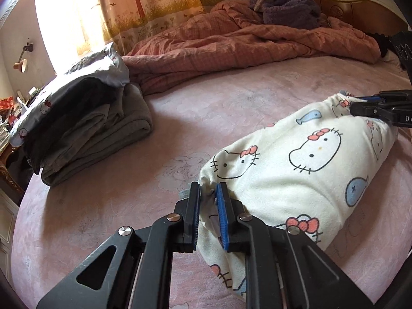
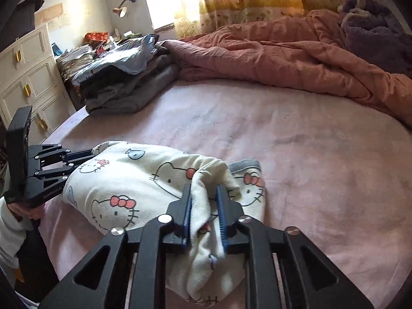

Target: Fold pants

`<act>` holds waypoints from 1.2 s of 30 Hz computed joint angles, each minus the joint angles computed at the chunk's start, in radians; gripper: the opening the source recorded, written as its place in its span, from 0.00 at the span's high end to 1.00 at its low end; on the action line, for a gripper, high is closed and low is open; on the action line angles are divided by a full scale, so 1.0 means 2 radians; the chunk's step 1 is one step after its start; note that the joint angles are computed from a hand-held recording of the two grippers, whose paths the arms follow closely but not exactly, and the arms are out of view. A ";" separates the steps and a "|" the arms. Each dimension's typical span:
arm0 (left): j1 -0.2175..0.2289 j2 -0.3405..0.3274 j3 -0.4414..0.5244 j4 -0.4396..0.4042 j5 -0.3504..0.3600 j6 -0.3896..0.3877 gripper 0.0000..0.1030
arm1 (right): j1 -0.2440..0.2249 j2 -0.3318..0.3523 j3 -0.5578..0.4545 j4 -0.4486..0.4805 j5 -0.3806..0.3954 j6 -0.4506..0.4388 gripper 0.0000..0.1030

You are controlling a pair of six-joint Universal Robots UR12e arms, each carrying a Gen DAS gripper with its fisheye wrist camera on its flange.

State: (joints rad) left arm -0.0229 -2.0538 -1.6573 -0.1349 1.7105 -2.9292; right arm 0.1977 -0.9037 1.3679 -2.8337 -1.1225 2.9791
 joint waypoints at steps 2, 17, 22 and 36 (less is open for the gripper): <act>0.001 0.004 -0.011 0.047 -0.003 -0.003 0.86 | 0.002 -0.004 0.010 -0.033 -0.018 0.007 0.77; -0.018 -0.003 0.001 0.053 -0.037 -0.125 0.64 | 0.030 -0.003 -0.001 -0.058 0.006 0.072 0.76; -0.016 -0.006 -0.001 0.016 -0.024 -0.140 0.52 | 0.029 0.002 0.002 -0.025 -0.005 0.057 0.75; -0.012 0.014 -0.046 0.099 0.011 -0.149 0.37 | 0.014 -0.020 0.041 -0.062 -0.090 0.078 0.32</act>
State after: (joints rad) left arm -0.0472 -2.0267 -1.7500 0.0634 1.7334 -3.2273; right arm 0.2253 -0.9430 1.4500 -2.9573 -1.3026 3.1344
